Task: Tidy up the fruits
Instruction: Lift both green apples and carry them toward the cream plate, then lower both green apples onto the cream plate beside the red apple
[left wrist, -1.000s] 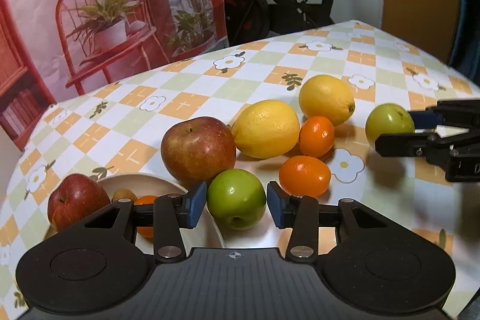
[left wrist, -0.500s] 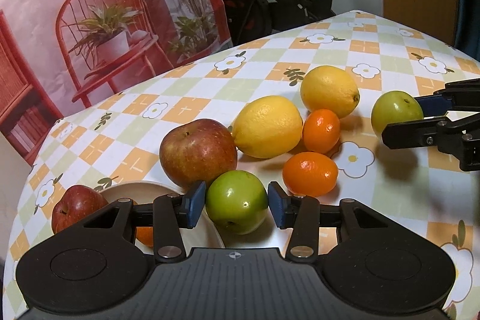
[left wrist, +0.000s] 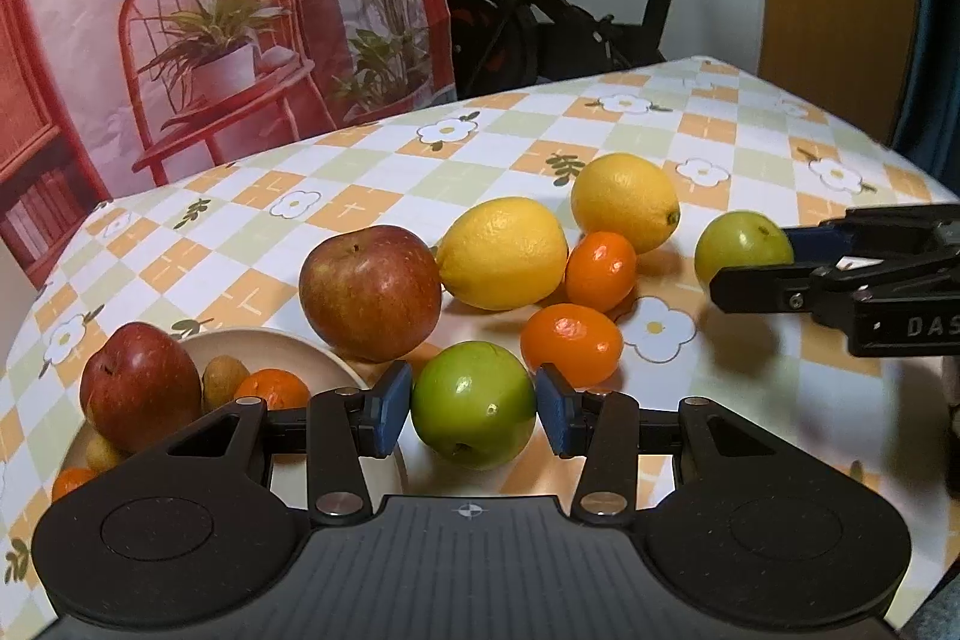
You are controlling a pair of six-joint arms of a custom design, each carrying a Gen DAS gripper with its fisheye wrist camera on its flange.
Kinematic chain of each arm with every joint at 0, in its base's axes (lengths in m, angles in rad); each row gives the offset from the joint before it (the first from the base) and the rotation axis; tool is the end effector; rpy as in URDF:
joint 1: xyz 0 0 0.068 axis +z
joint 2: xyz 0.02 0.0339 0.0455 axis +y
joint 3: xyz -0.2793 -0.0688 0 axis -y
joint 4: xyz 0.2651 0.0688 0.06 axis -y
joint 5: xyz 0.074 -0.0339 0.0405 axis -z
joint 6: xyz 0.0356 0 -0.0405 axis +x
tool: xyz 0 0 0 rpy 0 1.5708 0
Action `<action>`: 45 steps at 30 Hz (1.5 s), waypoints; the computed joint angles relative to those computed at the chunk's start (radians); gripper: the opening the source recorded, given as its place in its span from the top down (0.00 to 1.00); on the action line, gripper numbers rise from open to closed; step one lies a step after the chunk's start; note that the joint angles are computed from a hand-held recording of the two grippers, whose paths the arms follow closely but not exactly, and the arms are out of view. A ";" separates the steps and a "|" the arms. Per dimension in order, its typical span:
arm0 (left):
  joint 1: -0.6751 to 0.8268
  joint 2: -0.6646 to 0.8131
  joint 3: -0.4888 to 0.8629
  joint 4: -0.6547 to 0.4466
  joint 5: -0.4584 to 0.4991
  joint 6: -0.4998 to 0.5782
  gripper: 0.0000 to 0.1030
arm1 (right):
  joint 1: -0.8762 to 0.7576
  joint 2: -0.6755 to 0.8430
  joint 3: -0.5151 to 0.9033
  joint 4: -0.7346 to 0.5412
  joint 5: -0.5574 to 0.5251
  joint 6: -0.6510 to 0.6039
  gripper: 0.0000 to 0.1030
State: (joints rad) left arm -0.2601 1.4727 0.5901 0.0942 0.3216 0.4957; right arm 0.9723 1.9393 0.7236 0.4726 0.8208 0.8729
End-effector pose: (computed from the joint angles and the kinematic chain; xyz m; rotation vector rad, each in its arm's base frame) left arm 0.2709 -0.0837 0.1484 0.9994 2.0972 -0.2610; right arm 0.2139 0.2674 0.0799 0.2850 2.0349 0.1765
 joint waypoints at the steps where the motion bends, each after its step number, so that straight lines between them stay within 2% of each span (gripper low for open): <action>1: 0.003 -0.004 -0.002 0.000 0.006 -0.007 0.54 | 0.000 -0.002 -0.002 -0.001 -0.001 0.000 0.57; 14: 0.059 -0.084 -0.049 0.030 0.048 -0.083 0.54 | 0.000 0.000 -0.004 0.002 -0.001 0.004 0.57; 21: 0.157 -0.132 -0.066 0.028 0.076 -0.090 0.54 | 0.000 0.016 0.000 0.012 -0.001 0.001 0.57; 25: 0.230 -0.120 -0.052 0.011 0.088 -0.079 0.54 | 0.003 0.016 0.006 -0.008 0.002 0.007 0.57; 32: 0.334 -0.082 -0.007 -0.021 0.091 -0.086 0.54 | 0.001 0.010 0.070 -0.128 -0.031 0.018 0.57; 35: 0.359 -0.036 0.031 -0.031 0.109 -0.115 0.54 | 0.001 0.008 0.116 -0.173 -0.046 -0.013 0.57; 38: 0.366 0.008 0.058 -0.023 0.124 -0.100 0.54 | -0.013 0.011 0.177 -0.207 -0.073 -0.076 0.57; 45: 0.370 0.095 0.099 0.000 0.157 -0.069 0.54 | -0.056 0.123 0.440 -0.318 -0.204 -0.269 0.57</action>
State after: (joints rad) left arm 0.1099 1.5677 0.6894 0.0938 0.4782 0.4265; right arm 0.9167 2.0625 1.1632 0.1550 0.6164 0.6035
